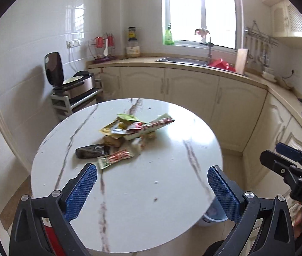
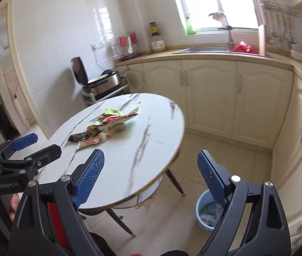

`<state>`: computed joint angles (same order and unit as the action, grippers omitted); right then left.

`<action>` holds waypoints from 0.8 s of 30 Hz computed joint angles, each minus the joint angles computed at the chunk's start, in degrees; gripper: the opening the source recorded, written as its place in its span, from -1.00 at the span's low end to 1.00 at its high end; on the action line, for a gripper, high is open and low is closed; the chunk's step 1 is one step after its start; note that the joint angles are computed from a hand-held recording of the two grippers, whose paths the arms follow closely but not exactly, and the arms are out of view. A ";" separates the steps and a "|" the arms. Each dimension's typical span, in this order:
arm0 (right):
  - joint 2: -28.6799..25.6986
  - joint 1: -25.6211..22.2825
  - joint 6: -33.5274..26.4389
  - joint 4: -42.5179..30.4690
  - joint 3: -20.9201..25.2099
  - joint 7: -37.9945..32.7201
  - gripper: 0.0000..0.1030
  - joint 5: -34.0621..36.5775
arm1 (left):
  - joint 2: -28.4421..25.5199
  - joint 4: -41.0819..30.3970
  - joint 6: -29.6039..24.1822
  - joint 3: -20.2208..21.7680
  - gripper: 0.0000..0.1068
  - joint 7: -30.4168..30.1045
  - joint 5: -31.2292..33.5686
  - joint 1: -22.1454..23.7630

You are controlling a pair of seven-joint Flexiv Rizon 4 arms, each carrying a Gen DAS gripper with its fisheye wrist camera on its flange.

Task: Collect trash
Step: 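Move both tools back over the table toward the remaining wrappers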

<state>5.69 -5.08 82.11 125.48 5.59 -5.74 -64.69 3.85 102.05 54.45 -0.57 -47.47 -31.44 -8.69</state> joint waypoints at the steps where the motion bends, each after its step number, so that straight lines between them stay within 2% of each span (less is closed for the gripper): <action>1: -1.36 0.75 -0.20 -1.04 0.21 -0.74 0.71 0.79 | 0.47 -0.08 -0.58 0.70 0.91 -1.08 1.10 0.80; 6: -7.82 5.86 -2.46 -5.88 -0.68 -9.18 0.71 9.64 | -5.30 -6.76 -3.53 1.05 0.91 -6.50 7.36 4.78; 9: -11.51 8.33 -4.10 -8.85 -1.60 -15.06 0.71 15.69 | -10.26 -12.99 -7.15 0.64 0.91 -9.72 11.62 6.60; 13: -15.73 10.69 -5.77 -12.58 -2.61 -23.20 0.71 24.04 | -17.06 -21.23 -11.19 -0.42 0.91 -9.46 14.72 7.90; 19: -20.98 12.78 -8.12 -18.08 -4.03 -31.14 0.71 32.37 | -29.19 -37.00 -19.41 -1.80 0.87 -10.62 16.98 8.76; 24: -24.21 13.47 -9.61 -22.10 -4.50 -36.44 0.71 37.49 | -36.45 -45.82 -21.39 -2.13 0.86 -8.10 19.84 7.95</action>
<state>-18.52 8.39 72.50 103.38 1.09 -42.18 -27.20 -32.61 56.22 33.06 -2.70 -55.56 -11.60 -0.74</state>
